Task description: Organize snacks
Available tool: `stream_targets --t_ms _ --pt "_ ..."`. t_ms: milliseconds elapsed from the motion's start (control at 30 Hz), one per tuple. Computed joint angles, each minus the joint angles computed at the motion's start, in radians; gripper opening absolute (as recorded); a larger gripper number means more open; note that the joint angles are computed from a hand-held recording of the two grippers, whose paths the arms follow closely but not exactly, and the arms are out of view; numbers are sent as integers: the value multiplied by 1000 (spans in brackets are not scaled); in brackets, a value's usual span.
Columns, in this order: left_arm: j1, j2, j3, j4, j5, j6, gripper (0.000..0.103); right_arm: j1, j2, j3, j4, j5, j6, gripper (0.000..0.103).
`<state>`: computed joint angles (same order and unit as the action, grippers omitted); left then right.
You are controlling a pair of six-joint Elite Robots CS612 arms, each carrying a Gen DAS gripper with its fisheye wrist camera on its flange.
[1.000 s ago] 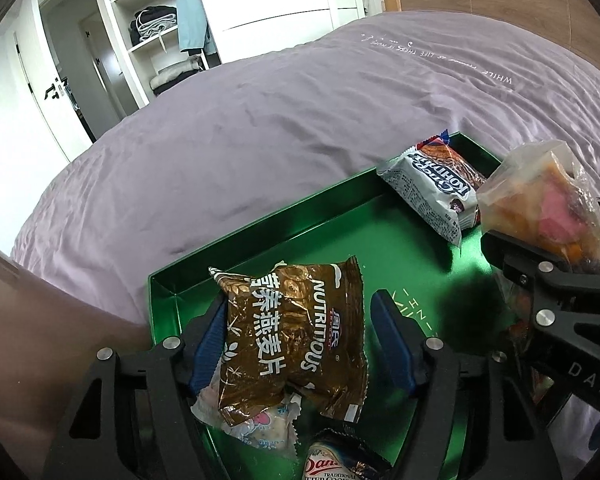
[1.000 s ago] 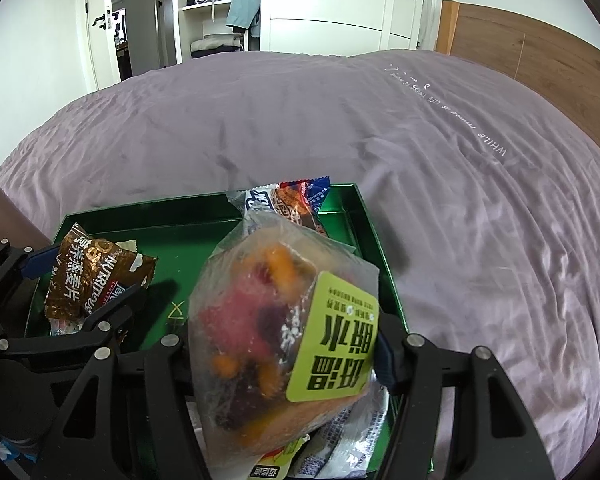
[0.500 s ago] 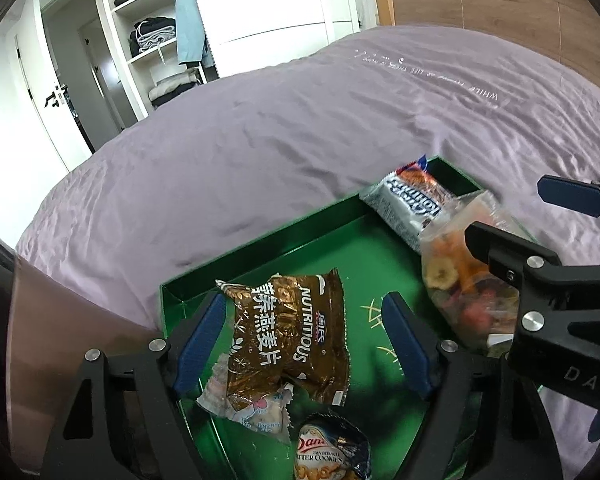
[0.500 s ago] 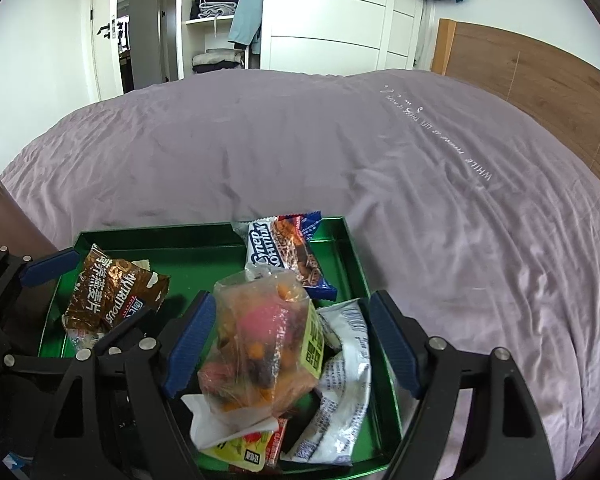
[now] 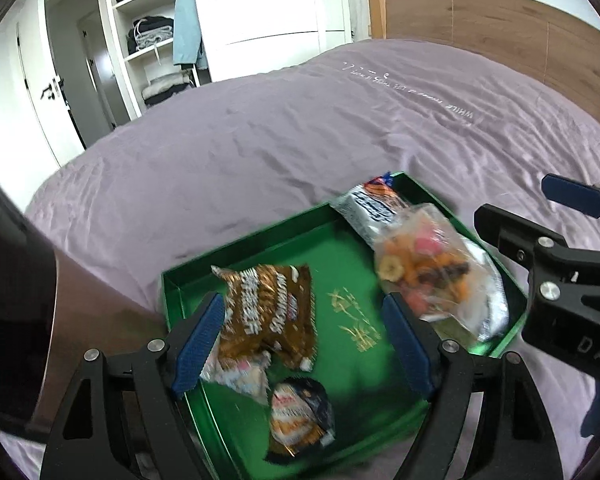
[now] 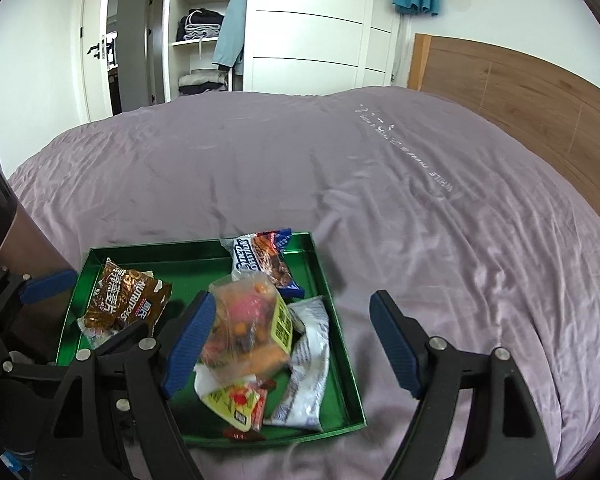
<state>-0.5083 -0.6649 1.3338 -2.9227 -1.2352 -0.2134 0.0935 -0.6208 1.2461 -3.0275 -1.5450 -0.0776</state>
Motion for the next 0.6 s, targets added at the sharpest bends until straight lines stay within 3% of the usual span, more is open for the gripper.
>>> stream_targets --t_ms 600 --pt "-26 -168 270 -129 -70 -99 77 6 -144 256 -75 -29 36 103"
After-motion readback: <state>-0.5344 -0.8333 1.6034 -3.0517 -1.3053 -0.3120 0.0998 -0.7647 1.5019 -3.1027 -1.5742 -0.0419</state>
